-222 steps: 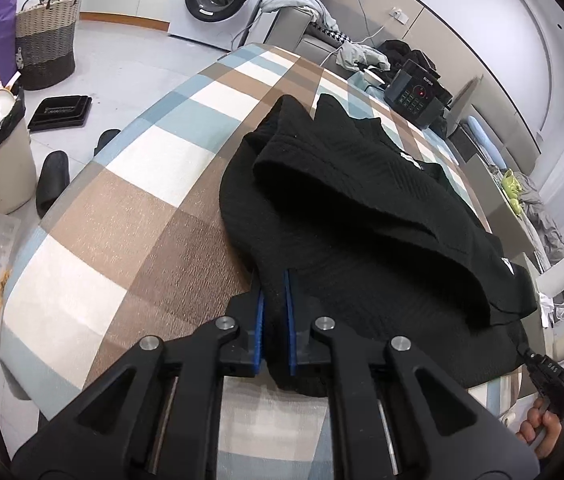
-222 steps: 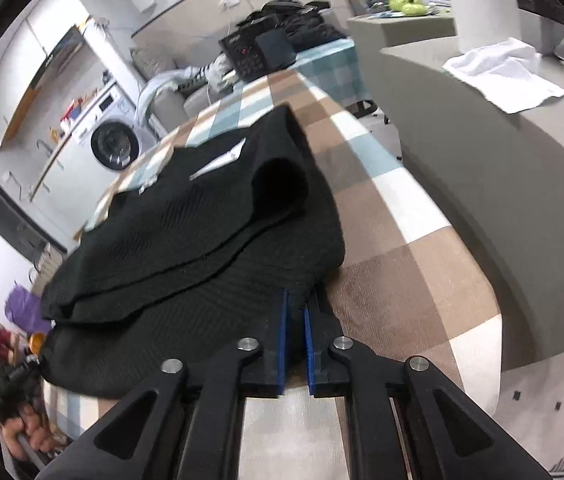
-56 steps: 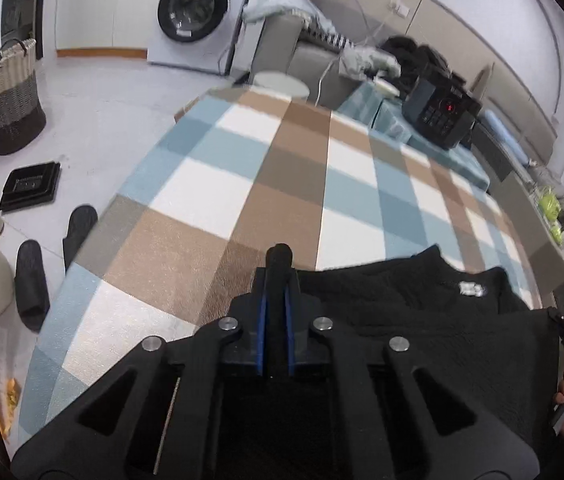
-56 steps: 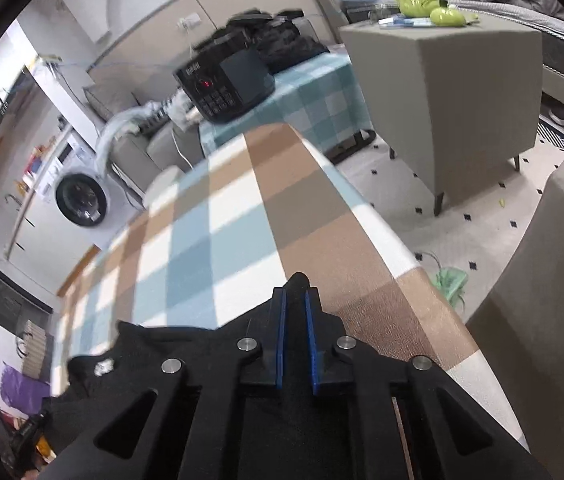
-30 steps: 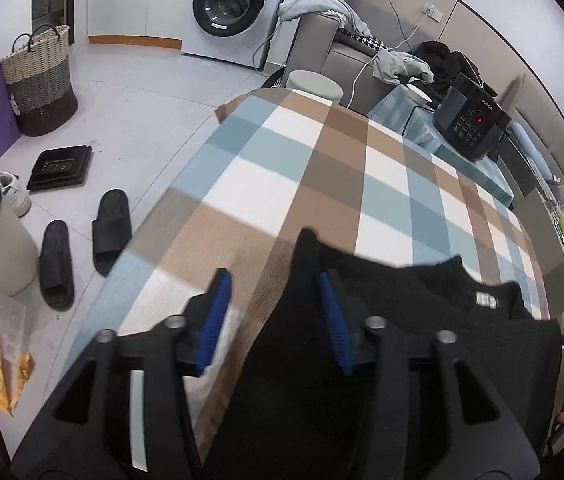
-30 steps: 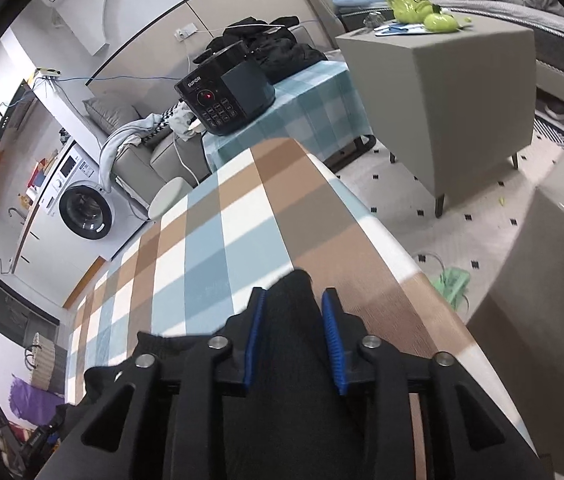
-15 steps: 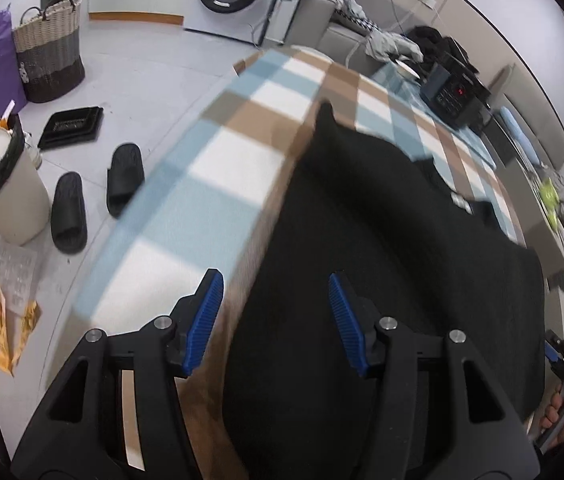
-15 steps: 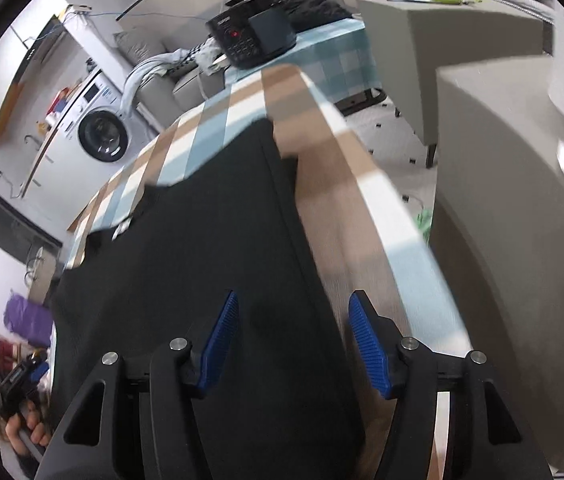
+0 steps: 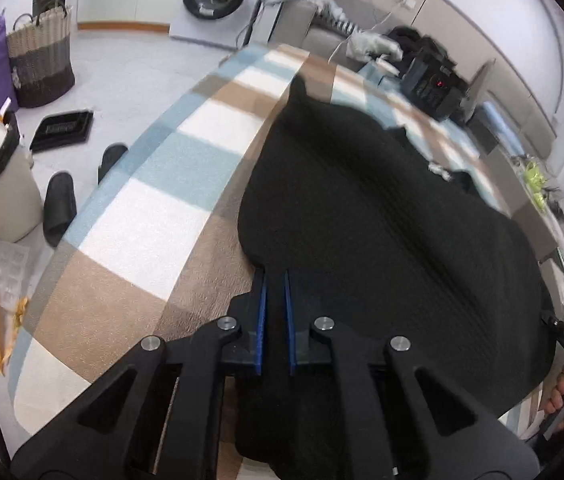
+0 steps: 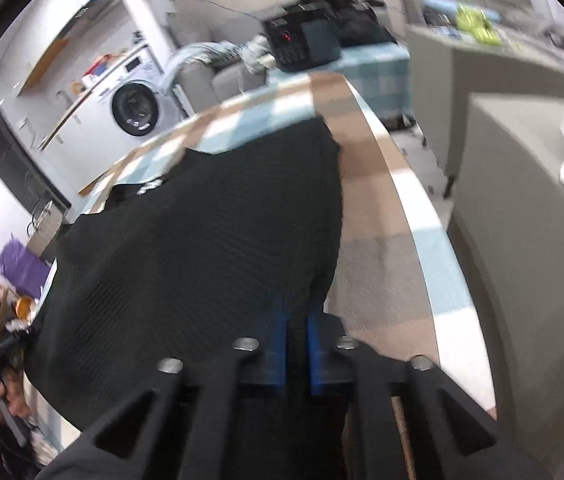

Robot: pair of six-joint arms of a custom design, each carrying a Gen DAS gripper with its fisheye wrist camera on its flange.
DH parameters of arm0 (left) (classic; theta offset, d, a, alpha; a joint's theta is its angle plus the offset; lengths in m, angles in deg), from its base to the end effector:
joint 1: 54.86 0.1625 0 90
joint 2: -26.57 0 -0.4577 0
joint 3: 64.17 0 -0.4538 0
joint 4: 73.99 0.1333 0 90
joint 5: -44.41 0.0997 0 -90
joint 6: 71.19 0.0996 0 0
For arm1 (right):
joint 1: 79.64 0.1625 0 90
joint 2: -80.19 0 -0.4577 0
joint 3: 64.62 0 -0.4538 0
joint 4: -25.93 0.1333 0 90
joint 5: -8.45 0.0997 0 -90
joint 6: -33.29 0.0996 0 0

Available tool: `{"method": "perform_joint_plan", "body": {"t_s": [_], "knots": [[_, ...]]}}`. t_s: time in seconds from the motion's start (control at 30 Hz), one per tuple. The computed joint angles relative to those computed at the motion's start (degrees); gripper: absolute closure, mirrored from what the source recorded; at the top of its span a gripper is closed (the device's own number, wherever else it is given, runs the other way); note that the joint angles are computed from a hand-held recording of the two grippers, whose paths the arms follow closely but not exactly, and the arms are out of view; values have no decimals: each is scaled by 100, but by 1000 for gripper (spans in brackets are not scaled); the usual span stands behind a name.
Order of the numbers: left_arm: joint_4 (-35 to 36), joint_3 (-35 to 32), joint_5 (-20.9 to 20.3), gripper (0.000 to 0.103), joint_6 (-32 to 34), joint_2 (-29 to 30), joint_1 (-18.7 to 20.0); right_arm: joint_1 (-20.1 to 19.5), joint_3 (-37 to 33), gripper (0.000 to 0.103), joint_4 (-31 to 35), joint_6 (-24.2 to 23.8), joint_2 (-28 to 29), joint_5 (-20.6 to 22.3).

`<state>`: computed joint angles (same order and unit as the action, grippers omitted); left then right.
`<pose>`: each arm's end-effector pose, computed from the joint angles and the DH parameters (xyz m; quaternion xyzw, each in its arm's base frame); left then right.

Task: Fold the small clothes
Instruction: 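Lower the sweater onto the table and release it with both tools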

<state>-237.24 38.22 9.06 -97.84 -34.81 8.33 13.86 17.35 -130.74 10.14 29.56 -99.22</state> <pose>-0.1138 -0.7008 0.2709 -0.1263 0.8537 -0.4187 0.2829 0.1526 -0.8063 0.2605 0.1716 -0.9269 0.2705 0.1954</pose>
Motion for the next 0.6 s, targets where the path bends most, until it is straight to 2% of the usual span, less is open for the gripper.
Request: {"method": "perform_joint_plan", "body": {"t_s": [0.07, 0.13, 0.2, 0.3, 0.37, 0.43, 0.5, 0.6], "knots": [[-384, 75, 108, 98, 205, -13, -87, 11, 167, 97, -342, -166, -97, 171], [-566, 168, 188, 98, 215, -72, -167, 36, 205, 97, -598, -166, -98, 5], [-423, 228, 203, 98, -8, -152, -167, 12, 148, 97, -520, 31, -64, -237], [-154, 294, -43, 97, -367, -279, -98, -6, -15, 96, -284, 259, 36, -448], [266, 335, -65, 87, -790, -418, -99, -45, -42, 91, -33, 463, -4, -291], [226, 451, -97, 61, -893, -527, -100, -96, 38, 79, 42, 653, -132, -129], [-28, 663, 9, 57, -838, -639, -150, -163, 248, 75, -28, 808, -317, 62], [77, 957, 166, 57, -982, -864, -256, -238, 636, 75, -153, 962, -610, 204]]}}
